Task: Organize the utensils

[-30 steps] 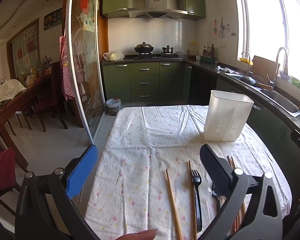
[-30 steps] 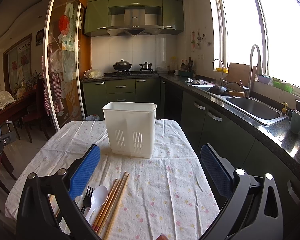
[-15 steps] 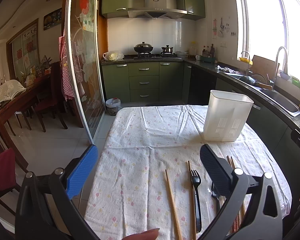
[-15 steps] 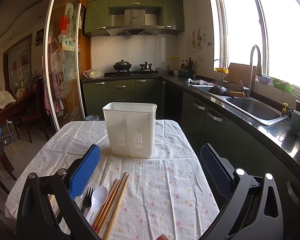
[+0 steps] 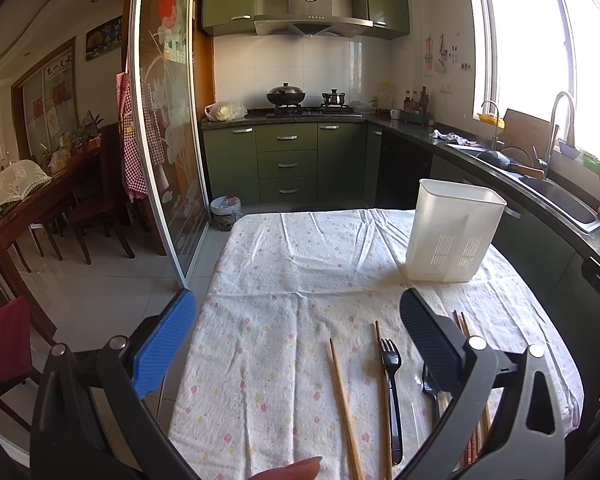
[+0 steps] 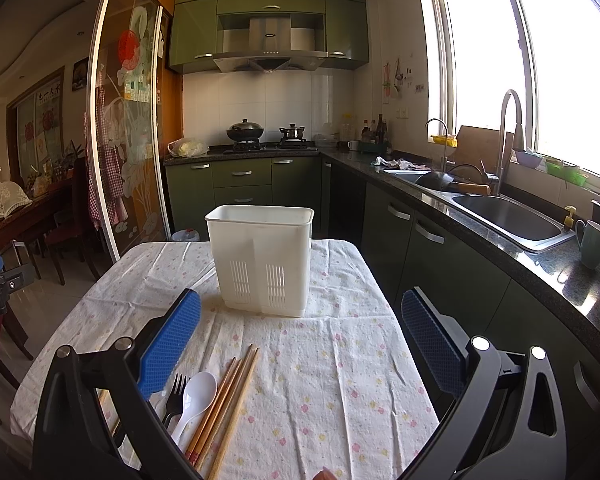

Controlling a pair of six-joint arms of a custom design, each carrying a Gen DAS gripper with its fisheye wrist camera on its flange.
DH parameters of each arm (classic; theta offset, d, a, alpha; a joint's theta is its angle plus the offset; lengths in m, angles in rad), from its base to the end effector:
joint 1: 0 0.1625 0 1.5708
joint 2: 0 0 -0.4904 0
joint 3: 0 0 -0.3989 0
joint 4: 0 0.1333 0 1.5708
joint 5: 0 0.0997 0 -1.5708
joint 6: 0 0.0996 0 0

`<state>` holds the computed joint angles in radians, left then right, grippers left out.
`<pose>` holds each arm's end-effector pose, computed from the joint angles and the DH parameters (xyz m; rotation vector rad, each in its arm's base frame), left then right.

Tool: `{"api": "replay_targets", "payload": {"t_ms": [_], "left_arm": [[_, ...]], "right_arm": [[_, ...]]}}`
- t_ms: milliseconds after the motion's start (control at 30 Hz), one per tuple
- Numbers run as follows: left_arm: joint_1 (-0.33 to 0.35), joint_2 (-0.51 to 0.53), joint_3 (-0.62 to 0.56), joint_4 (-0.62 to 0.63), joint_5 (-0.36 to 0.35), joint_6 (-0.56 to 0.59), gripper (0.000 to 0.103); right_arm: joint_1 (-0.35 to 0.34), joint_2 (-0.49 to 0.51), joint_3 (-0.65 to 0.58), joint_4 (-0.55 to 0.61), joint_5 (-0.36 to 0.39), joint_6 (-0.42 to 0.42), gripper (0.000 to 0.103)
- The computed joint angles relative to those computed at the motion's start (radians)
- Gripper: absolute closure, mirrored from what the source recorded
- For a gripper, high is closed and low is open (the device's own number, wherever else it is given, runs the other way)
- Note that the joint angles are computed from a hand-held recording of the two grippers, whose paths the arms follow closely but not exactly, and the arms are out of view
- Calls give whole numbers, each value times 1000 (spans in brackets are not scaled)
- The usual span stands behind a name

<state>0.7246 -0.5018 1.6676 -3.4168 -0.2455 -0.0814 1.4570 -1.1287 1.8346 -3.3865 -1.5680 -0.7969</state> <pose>-0.3567 -0.6228 0.0756 0.2198 1.9371 -1.2507 0.0593 -0.6579 0.3920 0.7849 -2.2019 1.3028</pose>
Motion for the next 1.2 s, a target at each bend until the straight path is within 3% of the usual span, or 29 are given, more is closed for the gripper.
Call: {"api": "replay_targets", "payload": {"t_ms": [900, 1067, 1200], "left_arm": [[10, 12, -3, 16, -15, -20, 6], [14, 1, 10, 91, -34, -82, 6], [34, -36, 12, 376, -122, -284, 6]], "right_arm": [[-2, 11, -7, 21, -20, 7, 4], [-14, -1, -48, 211, -10, 56, 4], [-3, 21, -158, 537, -123, 125, 4]]}}
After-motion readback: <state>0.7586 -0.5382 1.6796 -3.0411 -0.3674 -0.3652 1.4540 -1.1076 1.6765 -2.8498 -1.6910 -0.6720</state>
